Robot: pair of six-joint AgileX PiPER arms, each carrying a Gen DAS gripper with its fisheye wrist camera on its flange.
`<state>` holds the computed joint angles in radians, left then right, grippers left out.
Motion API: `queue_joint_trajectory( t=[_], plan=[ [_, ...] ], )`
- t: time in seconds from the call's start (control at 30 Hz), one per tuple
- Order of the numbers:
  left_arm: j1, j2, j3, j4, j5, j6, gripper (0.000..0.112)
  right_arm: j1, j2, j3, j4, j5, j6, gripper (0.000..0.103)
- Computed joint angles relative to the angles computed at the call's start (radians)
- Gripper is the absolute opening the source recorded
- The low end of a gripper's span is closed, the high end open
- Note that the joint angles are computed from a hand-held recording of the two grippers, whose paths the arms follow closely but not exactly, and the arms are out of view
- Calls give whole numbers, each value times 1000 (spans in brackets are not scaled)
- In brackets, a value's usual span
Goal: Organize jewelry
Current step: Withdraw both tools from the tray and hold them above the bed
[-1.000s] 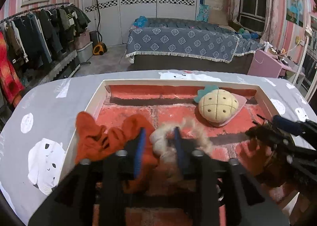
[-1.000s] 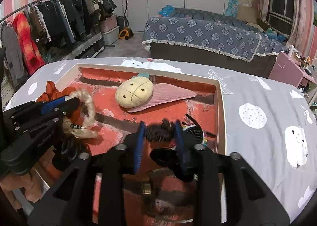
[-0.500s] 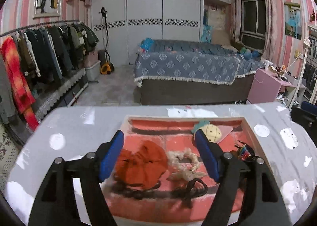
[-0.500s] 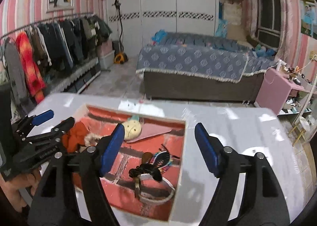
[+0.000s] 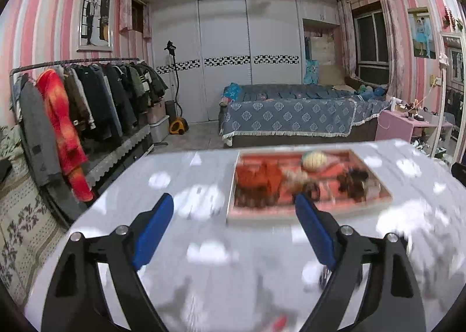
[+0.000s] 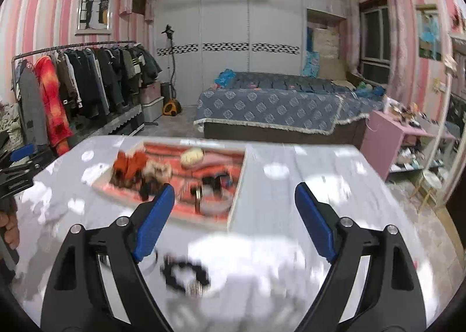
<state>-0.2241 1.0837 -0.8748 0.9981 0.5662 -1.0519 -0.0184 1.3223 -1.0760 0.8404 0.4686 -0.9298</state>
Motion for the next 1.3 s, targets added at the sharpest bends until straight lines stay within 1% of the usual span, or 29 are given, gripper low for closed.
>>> queue_joint_trajectory(
  t=[0.03, 0.07, 0.1, 0.17, 0.2, 0.23, 0.27, 0.3, 0.37, 0.4, 0.43, 0.47, 0.5, 0.57, 0.67, 0.8, 0.83, 0.93, 1.07, 1.3],
  plan=[
    [-55, -67, 82, 67, 39, -86, 84, -23, -30, 60, 70, 6, -72, 83],
    [-123, -107, 136, 145, 98, -186, 84, -44, -77, 139, 106, 20, -109, 83],
    [-212, -149, 194, 215, 170, -286, 86, -50, -113, 196, 138, 18, -143, 83],
    [-366, -171, 253, 298, 307, -435, 87, -47, -200, 313, 192, 7, -224, 83],
    [-446, -181, 286, 329, 373, -509, 87, -28, -252, 378, 214, -30, -267, 83],
    [-495, -176, 299, 342, 412, -542, 87, -3, -289, 423, 222, -63, -288, 83],
    [-512, -159, 305, 353, 421, -562, 87, 8, -320, 471, 270, -87, -350, 84],
    [-526, -148, 310, 358, 429, -574, 87, 20, -334, 505, 323, -113, -408, 84],
    [-525, -119, 305, 358, 414, -575, 87, 42, -336, 546, 389, -163, -481, 87],
    [-508, -122, 308, 365, 393, -577, 87, 12, -337, 551, 432, -142, -516, 87],
    [-520, -134, 319, 362, 402, -579, 87, -3, -346, 560, 480, -142, -550, 88],
    [-506, -134, 323, 358, 388, -577, 88, -15, -348, 561, 496, -138, -555, 90],
    [-492, -134, 323, 348, 373, -575, 90, -33, -342, 561, 514, -124, -570, 90],
    [-456, -135, 319, 334, 343, -564, 95, -27, -345, 564, 512, -143, -566, 92],
    [-450, -114, 312, 324, 349, -557, 96, -9, -332, 551, 483, -158, -539, 93],
    [-514, -93, 313, 350, 411, -569, 96, 16, -334, 552, 466, -183, -533, 94],
    [-519, -91, 313, 355, 417, -572, 96, 18, -332, 551, 461, -184, -529, 94],
    [-498, -96, 314, 353, 398, -568, 96, 6, -322, 544, 453, -170, -519, 95],
    [-458, -102, 315, 342, 365, -567, 96, 22, -317, 541, 417, -182, -487, 95],
    [-461, -105, 316, 341, 365, -564, 98, 24, -320, 543, 412, -179, -485, 95]
  ],
)
